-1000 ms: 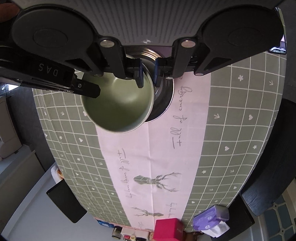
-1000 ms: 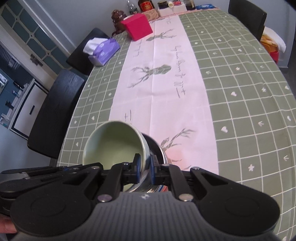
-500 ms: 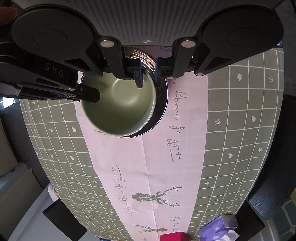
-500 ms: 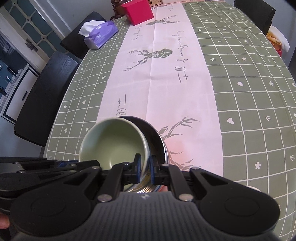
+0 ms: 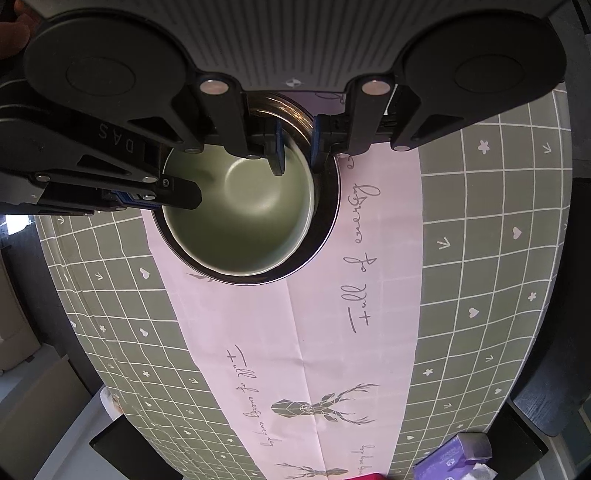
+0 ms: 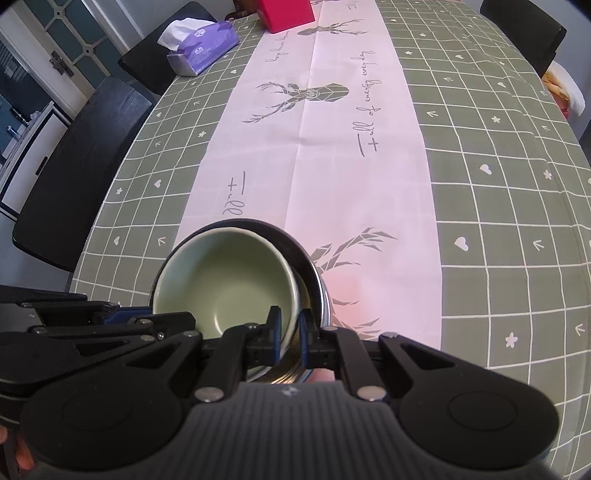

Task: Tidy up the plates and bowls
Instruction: 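Lower the green bowl into the blue bowl and open both grippers, then grip the rim of the nested bowl stack with both grippers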

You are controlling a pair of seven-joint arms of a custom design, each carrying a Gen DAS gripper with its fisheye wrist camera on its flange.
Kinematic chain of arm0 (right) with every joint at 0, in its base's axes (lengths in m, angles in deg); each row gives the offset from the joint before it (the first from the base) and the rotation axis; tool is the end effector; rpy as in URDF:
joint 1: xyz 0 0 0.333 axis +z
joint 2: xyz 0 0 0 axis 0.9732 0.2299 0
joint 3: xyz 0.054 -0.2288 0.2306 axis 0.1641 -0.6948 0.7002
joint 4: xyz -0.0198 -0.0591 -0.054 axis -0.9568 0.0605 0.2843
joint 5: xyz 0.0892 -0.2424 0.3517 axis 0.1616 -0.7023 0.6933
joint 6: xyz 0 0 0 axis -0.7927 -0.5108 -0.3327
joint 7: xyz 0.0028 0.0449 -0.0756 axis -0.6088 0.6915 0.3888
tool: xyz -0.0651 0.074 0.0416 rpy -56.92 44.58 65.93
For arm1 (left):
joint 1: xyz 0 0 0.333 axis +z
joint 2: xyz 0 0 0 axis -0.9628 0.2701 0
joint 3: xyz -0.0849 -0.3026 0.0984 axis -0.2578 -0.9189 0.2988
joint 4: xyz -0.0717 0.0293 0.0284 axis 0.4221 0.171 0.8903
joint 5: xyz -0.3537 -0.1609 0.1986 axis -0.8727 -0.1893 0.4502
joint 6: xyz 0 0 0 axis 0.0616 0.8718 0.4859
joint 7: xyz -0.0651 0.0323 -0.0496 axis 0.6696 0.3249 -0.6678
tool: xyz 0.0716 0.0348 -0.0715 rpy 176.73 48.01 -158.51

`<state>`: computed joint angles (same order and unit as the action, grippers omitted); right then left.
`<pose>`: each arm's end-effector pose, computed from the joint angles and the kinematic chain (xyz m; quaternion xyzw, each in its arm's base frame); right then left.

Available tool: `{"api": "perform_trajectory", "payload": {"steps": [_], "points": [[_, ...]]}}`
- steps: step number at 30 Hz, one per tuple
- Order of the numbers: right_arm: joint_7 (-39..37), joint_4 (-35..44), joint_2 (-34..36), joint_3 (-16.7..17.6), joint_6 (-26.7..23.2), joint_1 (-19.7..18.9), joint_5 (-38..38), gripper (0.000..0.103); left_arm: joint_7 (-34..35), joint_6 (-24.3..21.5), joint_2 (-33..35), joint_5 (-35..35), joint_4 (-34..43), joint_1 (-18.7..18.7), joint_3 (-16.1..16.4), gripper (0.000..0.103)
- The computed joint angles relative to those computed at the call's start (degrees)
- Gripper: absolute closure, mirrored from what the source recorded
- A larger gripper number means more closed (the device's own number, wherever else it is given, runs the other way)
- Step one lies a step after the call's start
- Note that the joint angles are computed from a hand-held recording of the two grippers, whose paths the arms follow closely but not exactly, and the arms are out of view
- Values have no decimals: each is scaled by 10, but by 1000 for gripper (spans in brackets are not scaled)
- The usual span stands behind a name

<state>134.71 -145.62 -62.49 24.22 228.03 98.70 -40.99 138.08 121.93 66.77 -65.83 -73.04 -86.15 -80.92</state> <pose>0.4576 0.1848 0.4090 -0.6195 0.7479 -0.0370 0.2356 0.5125 -0.2279 0.4108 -0.5301 0.8337 -0.1529 0.0260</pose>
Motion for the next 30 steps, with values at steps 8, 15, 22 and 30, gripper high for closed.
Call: {"api": "perform_trajectory", "payload": {"steps": [8,15,22,30], "points": [[-16,17,10,-4,-21,5,19,83,-1,-33,12,-7,21,1,2,80],[-35,41,20,-11,-65,2,69,76,5,-85,24,-28,53,9,8,76],[-39,34,-5,-11,-48,-5,86,60,41,-81,4,-84,55,17,19,60],[-28,-7,-59,-8,-2,-8,37,42,150,-40,-38,-177,16,18,32,48]]}}
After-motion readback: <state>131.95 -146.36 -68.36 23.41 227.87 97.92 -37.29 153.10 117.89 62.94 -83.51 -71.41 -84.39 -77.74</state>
